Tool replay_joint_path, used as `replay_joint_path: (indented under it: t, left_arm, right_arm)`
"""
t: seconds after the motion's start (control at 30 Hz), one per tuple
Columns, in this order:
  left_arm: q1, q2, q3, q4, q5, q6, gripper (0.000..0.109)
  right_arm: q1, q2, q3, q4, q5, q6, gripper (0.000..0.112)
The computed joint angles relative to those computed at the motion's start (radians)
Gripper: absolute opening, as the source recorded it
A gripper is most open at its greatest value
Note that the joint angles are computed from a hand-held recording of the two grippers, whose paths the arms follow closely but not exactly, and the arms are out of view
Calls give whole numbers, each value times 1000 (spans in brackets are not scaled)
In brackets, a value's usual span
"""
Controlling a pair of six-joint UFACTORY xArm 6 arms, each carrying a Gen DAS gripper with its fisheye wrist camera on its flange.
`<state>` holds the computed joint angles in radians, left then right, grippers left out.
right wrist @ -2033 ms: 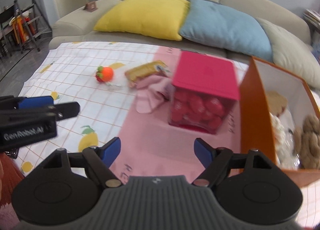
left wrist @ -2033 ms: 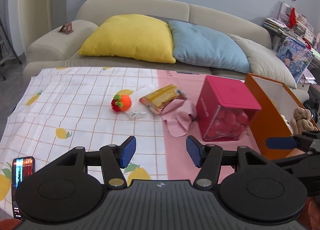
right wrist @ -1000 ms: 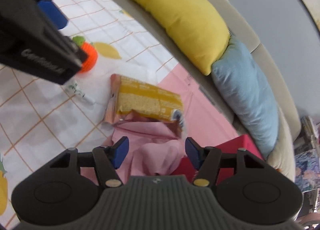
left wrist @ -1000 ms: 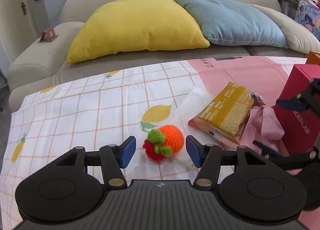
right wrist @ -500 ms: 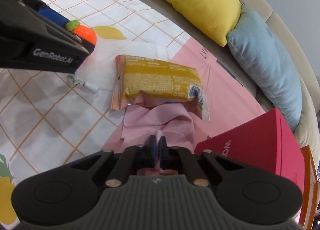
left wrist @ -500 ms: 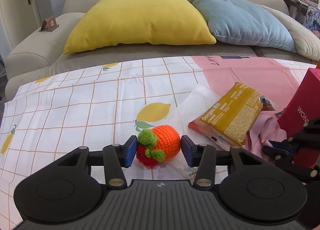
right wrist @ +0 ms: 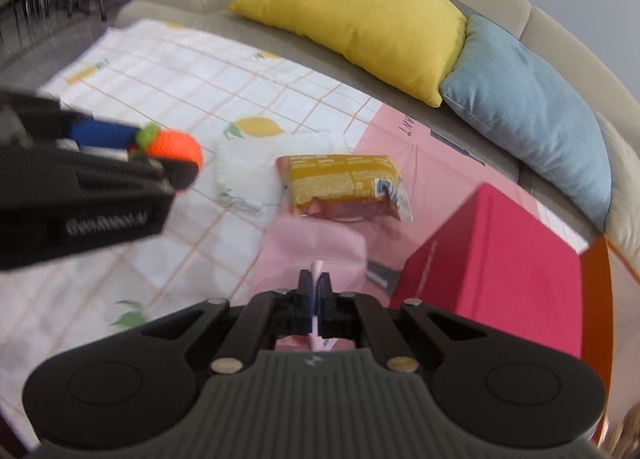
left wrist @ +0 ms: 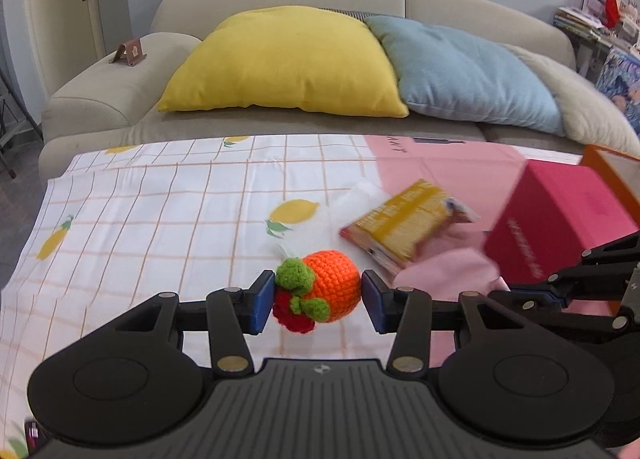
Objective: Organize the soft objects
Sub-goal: 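Carry the orange fruit with the left gripper while the right gripper carries the pink cloth to the box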
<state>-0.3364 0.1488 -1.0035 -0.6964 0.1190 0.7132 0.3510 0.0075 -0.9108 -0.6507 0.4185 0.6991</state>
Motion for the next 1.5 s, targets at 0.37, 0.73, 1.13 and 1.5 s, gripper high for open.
replay_joint_path:
  t: [0.37,0.73,1.13,1.5]
  left_arm:
    - [-36,-304,249,110,104,-205,53]
    - [-142,-445,277,205,166,-341,53]
    - [-341,-291,36,134,186,-286,53]
    - [-455,95,-416,221,287,-261,53]
  right_arm:
    - [-6,-427,295,164,-10,-13,0]
    - [-129,-879,501,263,101,-77,0]
    - [-461,-1000,502,455,39,-447,0]
    - [-709,-688,386,686,-77,-771,0]
